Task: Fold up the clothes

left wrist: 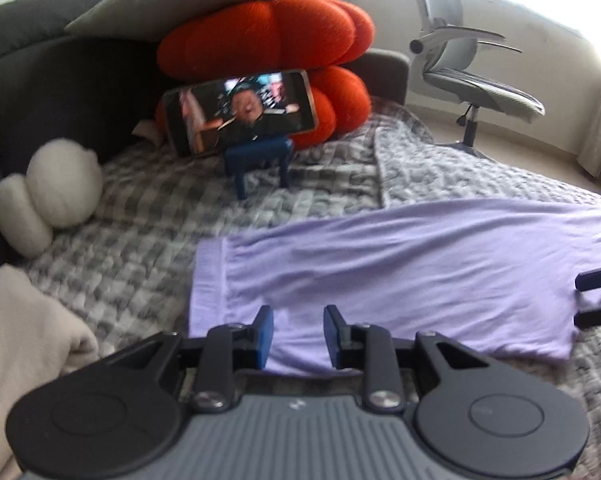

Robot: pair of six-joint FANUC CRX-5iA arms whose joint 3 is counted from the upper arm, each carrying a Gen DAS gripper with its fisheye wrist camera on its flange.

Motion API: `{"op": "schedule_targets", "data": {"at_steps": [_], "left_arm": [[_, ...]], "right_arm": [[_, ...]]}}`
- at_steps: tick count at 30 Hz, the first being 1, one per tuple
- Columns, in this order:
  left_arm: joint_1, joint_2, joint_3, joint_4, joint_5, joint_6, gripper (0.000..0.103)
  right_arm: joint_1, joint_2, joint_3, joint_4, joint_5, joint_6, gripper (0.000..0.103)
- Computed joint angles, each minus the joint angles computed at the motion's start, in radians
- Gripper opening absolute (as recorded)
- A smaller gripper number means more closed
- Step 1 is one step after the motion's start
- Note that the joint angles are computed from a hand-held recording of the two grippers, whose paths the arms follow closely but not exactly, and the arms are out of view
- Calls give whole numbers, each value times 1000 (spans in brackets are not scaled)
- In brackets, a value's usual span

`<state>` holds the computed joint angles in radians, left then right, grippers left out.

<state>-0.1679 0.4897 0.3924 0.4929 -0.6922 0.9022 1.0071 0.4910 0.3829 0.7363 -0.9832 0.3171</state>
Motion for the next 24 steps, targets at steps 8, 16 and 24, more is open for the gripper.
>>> {"op": "schedule_targets", "data": {"at_steps": [8,16,24], "left_arm": [[-39,-6,-15,51,-19,-46,28],[-96,-10,-32,130,-11,-161,29],[-158,68,91,131,-98,-210,29]], "right_arm": [[33,-150,-265,141,-155,-429,51],[91,-358,-525,153,-449,-1004,54],[63,-477,-676,168,-507,-1240,51]]}}
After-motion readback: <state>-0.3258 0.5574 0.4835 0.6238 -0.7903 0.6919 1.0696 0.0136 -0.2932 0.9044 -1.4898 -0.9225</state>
